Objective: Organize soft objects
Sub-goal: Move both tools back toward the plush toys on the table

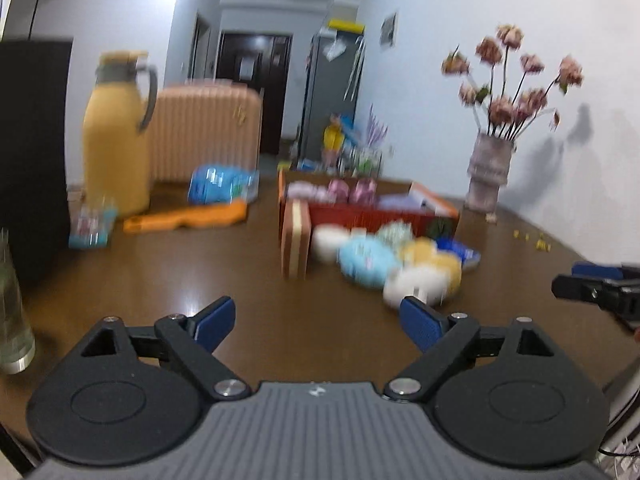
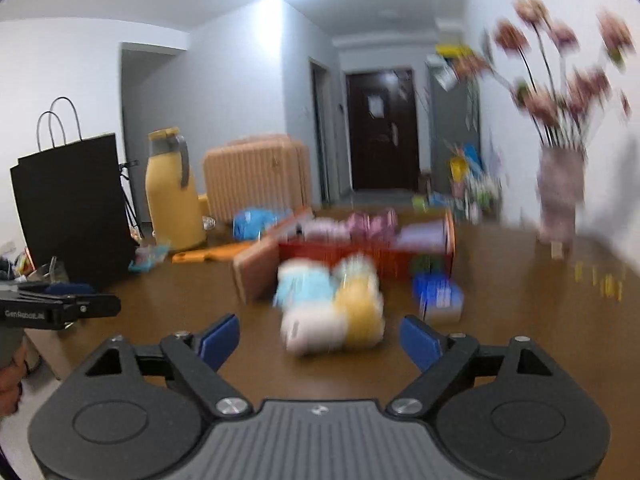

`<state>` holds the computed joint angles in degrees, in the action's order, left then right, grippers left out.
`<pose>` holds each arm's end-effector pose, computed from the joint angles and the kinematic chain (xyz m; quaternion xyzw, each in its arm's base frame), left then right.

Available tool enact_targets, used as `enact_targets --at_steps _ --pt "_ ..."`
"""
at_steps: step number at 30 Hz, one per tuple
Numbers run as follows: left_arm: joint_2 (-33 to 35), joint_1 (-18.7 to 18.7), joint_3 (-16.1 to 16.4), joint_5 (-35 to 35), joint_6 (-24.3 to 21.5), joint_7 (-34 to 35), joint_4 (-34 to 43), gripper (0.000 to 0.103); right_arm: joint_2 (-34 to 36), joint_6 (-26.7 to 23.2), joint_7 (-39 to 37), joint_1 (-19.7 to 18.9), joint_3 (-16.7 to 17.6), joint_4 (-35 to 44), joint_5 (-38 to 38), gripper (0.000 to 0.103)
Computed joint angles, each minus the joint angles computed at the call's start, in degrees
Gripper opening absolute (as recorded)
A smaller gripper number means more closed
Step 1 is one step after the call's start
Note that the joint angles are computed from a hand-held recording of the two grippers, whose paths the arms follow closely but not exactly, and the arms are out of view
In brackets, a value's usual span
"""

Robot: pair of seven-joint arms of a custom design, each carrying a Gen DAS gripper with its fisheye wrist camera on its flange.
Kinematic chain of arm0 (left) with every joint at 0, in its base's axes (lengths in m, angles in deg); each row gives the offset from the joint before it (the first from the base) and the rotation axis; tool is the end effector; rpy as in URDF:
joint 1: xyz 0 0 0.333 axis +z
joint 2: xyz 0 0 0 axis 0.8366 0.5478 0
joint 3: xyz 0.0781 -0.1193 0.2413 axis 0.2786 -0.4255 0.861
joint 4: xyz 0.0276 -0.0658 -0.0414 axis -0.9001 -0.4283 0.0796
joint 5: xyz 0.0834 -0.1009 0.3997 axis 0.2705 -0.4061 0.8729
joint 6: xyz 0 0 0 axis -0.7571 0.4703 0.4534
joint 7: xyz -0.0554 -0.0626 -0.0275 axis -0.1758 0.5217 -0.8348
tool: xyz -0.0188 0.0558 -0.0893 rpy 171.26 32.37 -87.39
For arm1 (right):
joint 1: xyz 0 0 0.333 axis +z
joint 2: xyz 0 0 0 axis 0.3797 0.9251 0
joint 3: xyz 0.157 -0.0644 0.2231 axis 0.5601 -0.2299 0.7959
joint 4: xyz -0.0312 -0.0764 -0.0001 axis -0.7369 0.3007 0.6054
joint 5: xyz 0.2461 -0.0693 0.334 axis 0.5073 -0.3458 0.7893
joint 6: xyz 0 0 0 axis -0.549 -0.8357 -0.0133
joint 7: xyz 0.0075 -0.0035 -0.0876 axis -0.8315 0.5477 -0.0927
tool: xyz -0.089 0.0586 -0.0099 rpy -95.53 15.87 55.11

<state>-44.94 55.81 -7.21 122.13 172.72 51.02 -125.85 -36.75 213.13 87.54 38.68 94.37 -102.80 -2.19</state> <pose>0.5145 -0.2200 0.5311 -0.6412 0.5547 -0.3926 0.3564 0.6012 0.1654 0.5109 -0.7062 0.4388 -0.2147 0.5125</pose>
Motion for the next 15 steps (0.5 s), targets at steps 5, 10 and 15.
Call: enact_targets --at_steps 5,10,15 --pt "1.52 0.31 0.44 -0.12 -0.82 1.79 1.63 0.091 2.25 2.54 9.48 0.15 0.27 -0.50 -8.67 0.087" --pt "4.93 -0.39 1.70 -0.70 0.61 2.20 4.42 0.091 4.26 4.11 13.52 -0.78 1.21 1.33 -11.71 0.087" --pt "9.31 -2.07 3.72 -6.29 1.15 8.36 7.42 0.091 7.81 3.59 18.60 -1.94 2.03 4.87 -15.90 0.085"
